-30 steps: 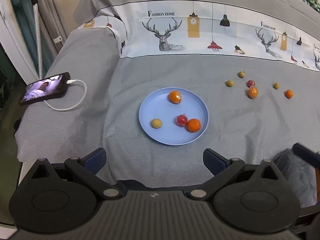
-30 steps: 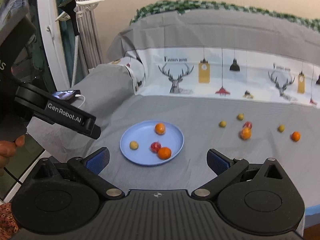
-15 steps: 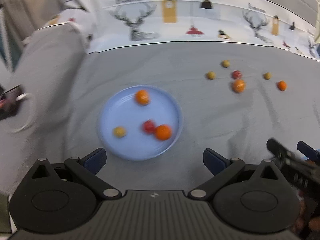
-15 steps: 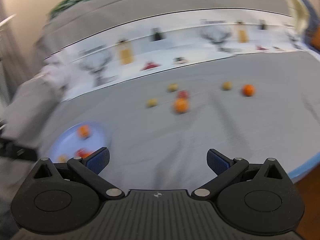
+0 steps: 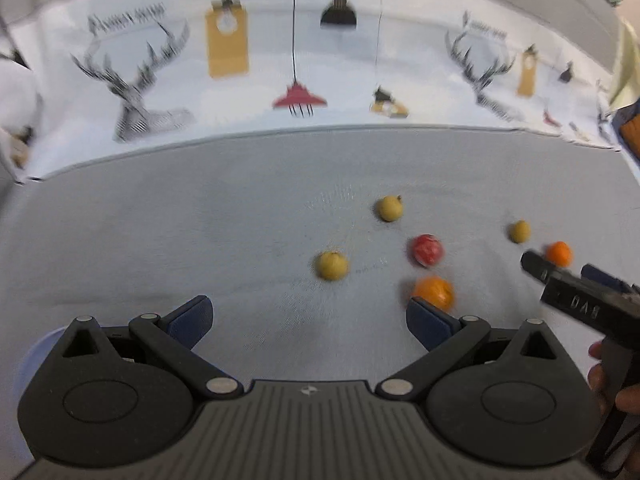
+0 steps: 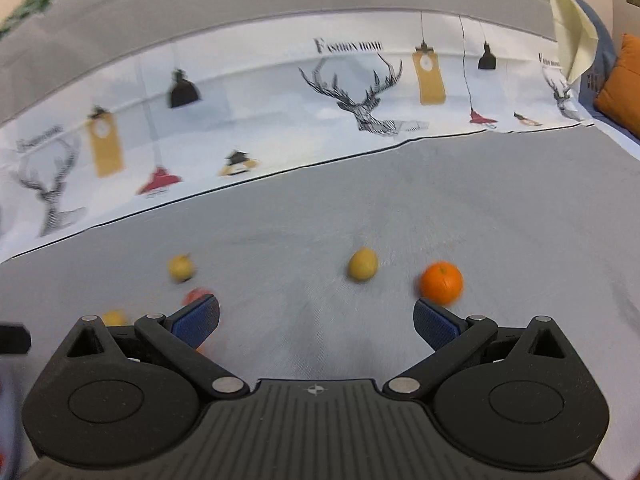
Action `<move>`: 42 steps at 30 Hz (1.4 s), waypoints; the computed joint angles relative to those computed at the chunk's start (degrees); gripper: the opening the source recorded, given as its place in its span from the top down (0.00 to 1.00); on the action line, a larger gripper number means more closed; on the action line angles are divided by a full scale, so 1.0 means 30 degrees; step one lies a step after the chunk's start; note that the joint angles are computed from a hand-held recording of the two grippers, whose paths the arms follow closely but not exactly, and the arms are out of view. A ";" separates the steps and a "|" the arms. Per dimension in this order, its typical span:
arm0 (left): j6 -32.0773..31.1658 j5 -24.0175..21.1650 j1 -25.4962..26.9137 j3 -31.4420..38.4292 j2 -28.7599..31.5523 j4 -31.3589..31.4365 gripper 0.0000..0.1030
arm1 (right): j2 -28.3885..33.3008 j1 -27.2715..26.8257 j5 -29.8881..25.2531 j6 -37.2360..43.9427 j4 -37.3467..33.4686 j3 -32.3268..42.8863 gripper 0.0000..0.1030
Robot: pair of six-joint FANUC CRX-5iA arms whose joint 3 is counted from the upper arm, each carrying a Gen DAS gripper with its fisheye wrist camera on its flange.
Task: Organize fruits
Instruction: 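Move both tools toward the remaining fruit cluster, then grasp a yellow lemon with the left tool while the right tool grasps another lemon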
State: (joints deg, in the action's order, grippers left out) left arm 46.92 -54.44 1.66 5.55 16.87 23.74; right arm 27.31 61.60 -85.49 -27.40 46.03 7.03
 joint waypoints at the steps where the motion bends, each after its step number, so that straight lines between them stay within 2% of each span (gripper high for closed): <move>1: 0.0418 0.0167 -0.0319 0.0495 0.0586 -0.0456 0.00 | -0.0033 -0.0409 0.0404 0.0136 -0.0105 -0.0303 0.01; 4: 0.0765 0.0822 -0.1101 0.1717 0.2144 -0.1629 0.00 | 0.0020 -0.1568 0.1286 0.0321 -0.0821 -0.0910 0.01; 8: 0.1027 -0.0387 -0.1626 0.3916 0.4470 -0.2843 0.00 | 0.0319 -0.2583 0.2393 0.1771 -0.1457 -0.1543 0.00; 9: 0.0647 0.0074 -0.1527 0.3553 0.4469 -0.2259 0.00 | 0.0614 -0.2478 0.2123 0.1771 -0.0500 -0.1838 0.01; 10: 0.0055 0.1269 -0.1456 0.2621 0.4100 -0.1461 0.00 | 0.0762 -0.2451 0.2133 0.1913 -0.0126 -0.1966 0.01; 11: 0.0121 0.1606 -0.1518 0.2488 0.4071 -0.1566 0.00 | 0.0830 -0.2396 0.2130 0.1546 0.0261 -0.2153 0.01; 16: 0.0542 0.1894 -0.1569 0.2354 0.3981 -0.1641 0.00 | 0.0935 -0.2309 0.1945 0.1322 0.0439 -0.2148 0.01; 17: 0.0325 0.1656 -0.1531 0.2389 0.3979 -0.1560 0.06 | 0.1013 -0.2291 0.1801 0.1437 0.0383 -0.1983 0.02; 18: -0.0778 0.1544 -0.1443 0.2204 0.3951 -0.0838 0.11 | 0.1052 -0.2284 0.1676 0.1440 0.0399 -0.1886 0.10; 19: -0.2132 0.1582 -0.1415 0.1820 0.3747 -0.0054 0.32 | 0.1026 -0.2219 0.1613 0.1447 0.0587 -0.1926 0.30; 20: -0.3430 0.1519 -0.1354 0.1519 0.3545 0.0587 0.62 | 0.0812 -0.2166 0.1992 0.1762 0.0978 -0.2236 0.43; 21: -0.3924 0.0984 -0.1262 0.1611 0.3547 0.0821 0.74 | 0.0664 -0.2115 0.2317 0.2095 0.1078 -0.2360 0.63; 22: -0.3786 0.0354 -0.1208 0.1925 0.3651 0.0779 0.74 | 0.0562 -0.2092 0.2603 0.2303 0.1046 -0.2380 0.74; 24: -0.3599 -0.0058 -0.1097 0.1943 0.3550 0.0925 0.74 | 0.0757 -0.2082 0.2233 0.2813 0.0530 -0.1686 0.74; 27: -0.4629 0.0790 -0.0900 0.0844 0.2668 0.1452 0.74 | 0.0746 -0.1897 0.1451 0.2713 0.0166 -0.0915 0.74; 29: -0.4840 0.0450 -0.0590 0.0533 0.2093 0.1721 0.74 | 0.0698 -0.1496 0.0564 0.2627 0.0202 -0.0321 0.74; 32: -0.5048 0.0305 -0.0179 -0.0426 0.0402 0.1847 0.74 | 0.0409 -0.0516 -0.0587 0.2296 0.0642 0.0517 0.74; 34: -0.5433 -0.0345 0.0386 -0.0916 -0.0698 0.1980 0.74 | 0.0458 0.0290 -0.1332 0.2319 0.1187 0.1266 0.74; 38: -0.7245 -0.2664 0.2202 -0.2009 -0.2824 0.2707 0.74 | 0.1298 0.2325 -0.2732 0.3467 0.1887 0.3905 0.74; 42: -0.9276 -0.4298 0.4557 -0.3521 -0.5063 0.3359 0.74 | 0.3041 0.4135 -0.3678 0.4296 0.1809 0.7928 0.74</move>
State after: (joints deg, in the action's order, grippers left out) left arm 19.09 -67.34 15.33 -5.01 1.68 33.82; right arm 36.44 74.01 -96.53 -14.52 51.46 30.82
